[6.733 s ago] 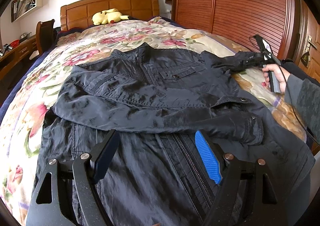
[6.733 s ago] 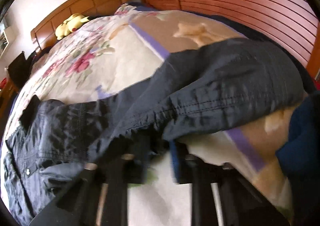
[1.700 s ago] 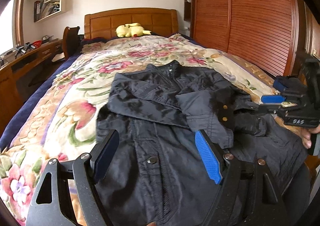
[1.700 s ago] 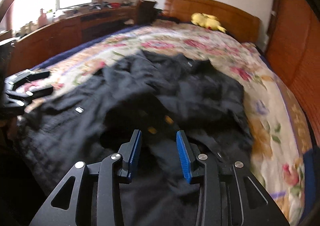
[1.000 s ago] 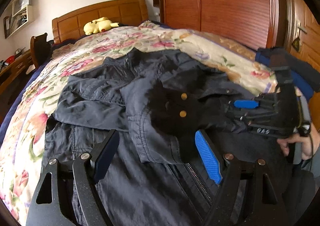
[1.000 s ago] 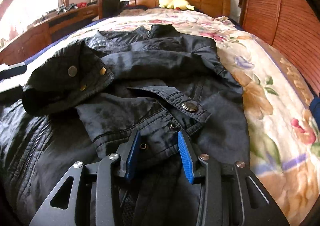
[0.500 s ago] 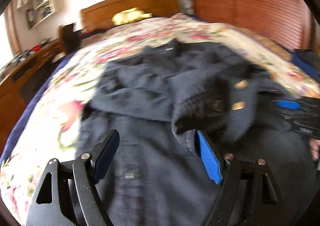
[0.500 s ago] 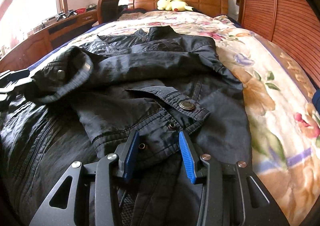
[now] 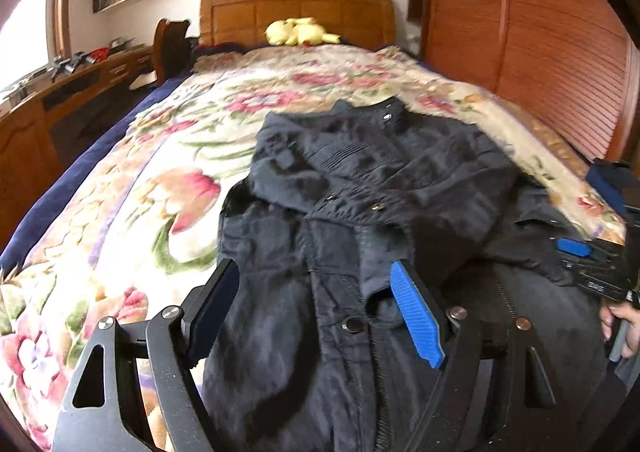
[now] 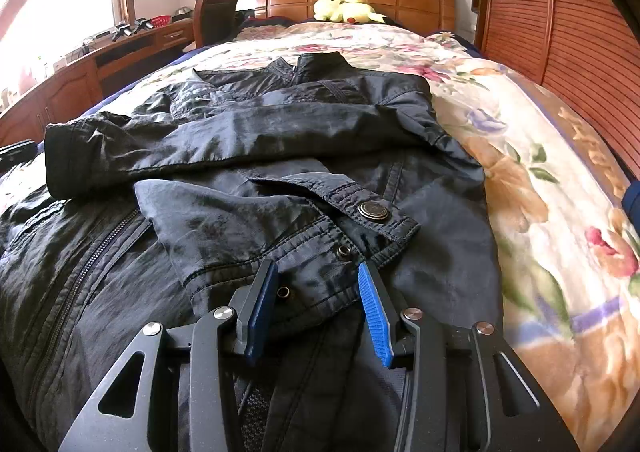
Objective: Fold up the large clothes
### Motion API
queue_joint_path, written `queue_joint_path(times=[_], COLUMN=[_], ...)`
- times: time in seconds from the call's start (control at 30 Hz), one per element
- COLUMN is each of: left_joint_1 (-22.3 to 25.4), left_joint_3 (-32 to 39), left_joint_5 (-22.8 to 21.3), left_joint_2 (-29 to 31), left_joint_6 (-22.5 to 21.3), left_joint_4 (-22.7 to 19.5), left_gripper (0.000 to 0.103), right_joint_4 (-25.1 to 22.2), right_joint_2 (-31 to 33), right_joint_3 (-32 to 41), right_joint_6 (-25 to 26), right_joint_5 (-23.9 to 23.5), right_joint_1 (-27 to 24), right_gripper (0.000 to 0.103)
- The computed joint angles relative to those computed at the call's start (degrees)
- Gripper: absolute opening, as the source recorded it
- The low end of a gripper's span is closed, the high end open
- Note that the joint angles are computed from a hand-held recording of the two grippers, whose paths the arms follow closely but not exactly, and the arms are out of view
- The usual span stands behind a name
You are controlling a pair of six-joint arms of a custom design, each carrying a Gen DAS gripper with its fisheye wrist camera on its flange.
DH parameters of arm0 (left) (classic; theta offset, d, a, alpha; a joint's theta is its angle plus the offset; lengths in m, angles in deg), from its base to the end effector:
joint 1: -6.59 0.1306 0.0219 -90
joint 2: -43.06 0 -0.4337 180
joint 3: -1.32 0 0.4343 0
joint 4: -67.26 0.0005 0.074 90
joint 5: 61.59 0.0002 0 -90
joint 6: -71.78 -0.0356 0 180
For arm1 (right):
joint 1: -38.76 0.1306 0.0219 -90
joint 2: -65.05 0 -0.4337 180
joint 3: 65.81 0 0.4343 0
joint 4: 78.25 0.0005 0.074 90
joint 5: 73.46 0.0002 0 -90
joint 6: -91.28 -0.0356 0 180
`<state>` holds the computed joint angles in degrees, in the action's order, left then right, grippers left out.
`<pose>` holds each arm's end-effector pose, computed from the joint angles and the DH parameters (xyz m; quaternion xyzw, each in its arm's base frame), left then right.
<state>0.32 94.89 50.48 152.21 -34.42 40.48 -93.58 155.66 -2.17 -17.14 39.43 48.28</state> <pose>0.6560 -0.0860 0.3514 0.2508 0.8656 -0.1401 0.4101 0.4880 0.0673 0.2953 0.1495 0.8875 -0.0804 0.4284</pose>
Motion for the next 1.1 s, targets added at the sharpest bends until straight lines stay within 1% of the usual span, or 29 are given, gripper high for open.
queue_joint_path(times=[0.07, 0.13, 0.2, 0.23, 0.27, 0.37, 0.4, 0.43, 0.5, 0.53, 0.6, 0.63, 0.73, 0.83, 0.93, 1.03, 1.07, 1.1], left_joint_1=[0.12, 0.29, 0.29, 0.10, -0.20, -1.25, -1.44, -1.86, -2.24, -2.36, -2.49, -2.35, -1.77, -0.66, -0.53, -0.58, -0.37, 0.13], left_joint_3=[-0.41, -0.29, -0.16, 0.04, 0.19, 1.06, 1.02, 1.42, 1.59, 1.81, 1.86, 1.85, -0.15, -1.83, -3.16, -5.59, -5.87, -6.22], left_joint_5=[2.12, 4.59, 7.14, 8.02, 8.43, 7.95, 7.81, 7.35, 7.22, 7.39, 7.53, 7.84, 8.93, 12.17, 13.70, 11.27, 11.20, 12.01], left_joint_2=[-0.54, -0.64, -0.72, -0.60, -0.41, 0.57, 0.59, 1.03, 1.28, 1.43, 1.44, 1.33, -0.61, -2.74, -4.44, -6.35, -6.59, -6.79], left_joint_6=[-0.26, 0.12, 0.49, 0.35, 0.10, -0.71, -0.75, -0.75, -0.61, -0.52, -0.18, -0.18, 1.55, 3.33, 0.84, -0.92, -1.48, -1.72], left_joint_4=[0.15, 0.17, -0.37, -1.01, -1.58, -3.56, -3.75, -4.14, -4.29, -4.38, -4.05, -3.98, 0.59, 3.37, 2.53, 4.14, 3.95, 3.69], left_gripper=[0.079, 0.076, 0.066, 0.064, 0.059, 0.047, 0.042, 0.040, 0.028, 0.026, 0.010, 0.005, 0.003, 0.003, 0.003, 0.004, 0.012, 0.024], right_joint_4=[-0.08, -0.11, -0.11, -0.13, -0.11, -0.09, -0.09, -0.09, -0.11, -0.11, -0.10, -0.10, -0.10, -0.04, 0.04, 0.16, 0.15, 0.13], right_joint_2=[0.04, 0.06, 0.05, 0.05, 0.03, 0.04, 0.04, 0.04, 0.04, 0.04, 0.03, 0.03, 0.03, 0.04, -0.04, -0.07, -0.04, -0.01], right_joint_3=[0.06, 0.08, 0.08, 0.08, 0.06, 0.06, 0.06, 0.06, 0.07, 0.07, 0.06, 0.06, 0.06, 0.05, -0.03, -0.08, -0.06, -0.03], right_joint_6=[0.01, 0.11, 0.15, 0.17, 0.23, 0.23, 0.22, 0.22, 0.24, 0.24, 0.24, 0.24, 0.22, 0.16, 0.23, 0.19, 0.16, 0.16], right_joint_5=[0.10, 0.19, 0.21, 0.23, 0.16, 0.14, 0.16, 0.16, 0.19, 0.19, 0.17, 0.17, 0.16, 0.11, -0.04, -0.19, -0.22, -0.27], right_joint_1=[0.03, 0.02, 0.03, 0.01, -0.02, -0.04, -0.01, -0.01, 0.00, 0.00, -0.01, -0.01, 0.00, 0.00, -0.06, -0.12, -0.12, -0.16], right_gripper=[0.044, 0.044, 0.044, 0.044, 0.044, 0.044, 0.044, 0.044, 0.044, 0.044, 0.044, 0.044, 0.044, 0.044, 0.044, 0.044, 0.044, 0.044])
